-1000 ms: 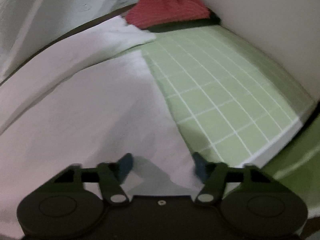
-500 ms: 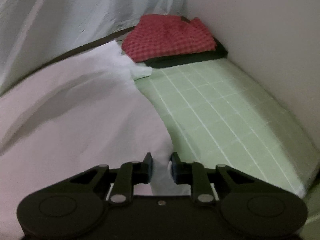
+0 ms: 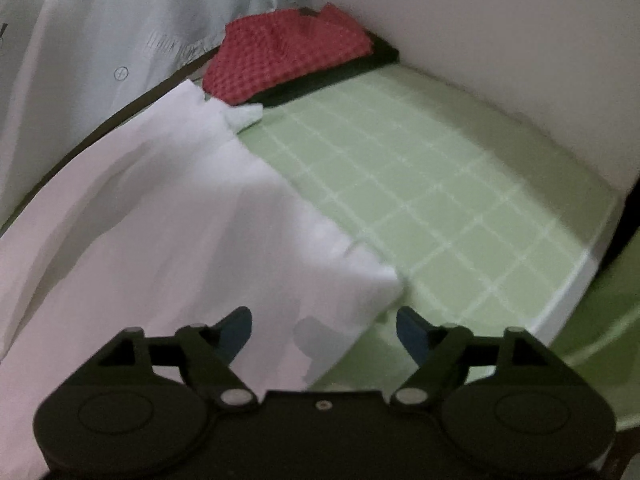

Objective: Fold clothes

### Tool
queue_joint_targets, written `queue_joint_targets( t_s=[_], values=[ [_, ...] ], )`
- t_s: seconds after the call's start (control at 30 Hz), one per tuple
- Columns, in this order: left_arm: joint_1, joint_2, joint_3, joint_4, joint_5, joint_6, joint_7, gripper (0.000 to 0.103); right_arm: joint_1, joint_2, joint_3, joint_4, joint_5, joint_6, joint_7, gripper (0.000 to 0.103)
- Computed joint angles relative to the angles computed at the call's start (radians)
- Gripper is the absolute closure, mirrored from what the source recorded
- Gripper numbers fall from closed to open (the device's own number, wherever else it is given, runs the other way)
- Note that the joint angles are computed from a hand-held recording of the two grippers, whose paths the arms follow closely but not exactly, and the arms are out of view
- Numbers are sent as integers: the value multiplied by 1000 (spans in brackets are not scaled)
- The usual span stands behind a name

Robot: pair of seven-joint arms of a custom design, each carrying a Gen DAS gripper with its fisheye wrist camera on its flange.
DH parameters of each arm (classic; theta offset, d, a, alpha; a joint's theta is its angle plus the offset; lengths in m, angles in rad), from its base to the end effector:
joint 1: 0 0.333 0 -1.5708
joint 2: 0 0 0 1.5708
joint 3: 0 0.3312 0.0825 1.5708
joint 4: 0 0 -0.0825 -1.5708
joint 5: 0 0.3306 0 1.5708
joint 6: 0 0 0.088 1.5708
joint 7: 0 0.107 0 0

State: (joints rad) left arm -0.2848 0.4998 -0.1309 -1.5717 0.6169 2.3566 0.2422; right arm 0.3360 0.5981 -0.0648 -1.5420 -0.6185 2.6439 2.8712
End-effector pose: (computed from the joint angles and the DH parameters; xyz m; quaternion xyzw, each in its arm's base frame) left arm 0.6281 -0.2508 0.4238 -0.8456 0.4680 -0.1591 0.2017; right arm 0.6709 0.2129 0.3963 -0.4690 0.8216 -0.2228 0.2351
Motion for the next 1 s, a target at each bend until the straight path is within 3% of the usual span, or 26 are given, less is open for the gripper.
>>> queue_joint_targets(
  t_s=[0.23,0.47,0.73,0.93,1.0],
  values=[
    [58,-33,3,-73,-30,67,-3,0,36,30,8,34,17,-33,55,20],
    [127,-71,30,-135,-42,127,-1,0,117,94,-48,140,-36,-137,205,5],
    [218,-81,89,-173,-4,171,-68,0,143,232,-41,410,1,-391,196,0],
    [286,-58,100,-165,-34,204,-91,0,154,342,-56,627,52,-553,179,2],
    [296,-42,102,-148,-41,208,-96,1,155,383,-67,720,78,-619,202,20]
  ],
)
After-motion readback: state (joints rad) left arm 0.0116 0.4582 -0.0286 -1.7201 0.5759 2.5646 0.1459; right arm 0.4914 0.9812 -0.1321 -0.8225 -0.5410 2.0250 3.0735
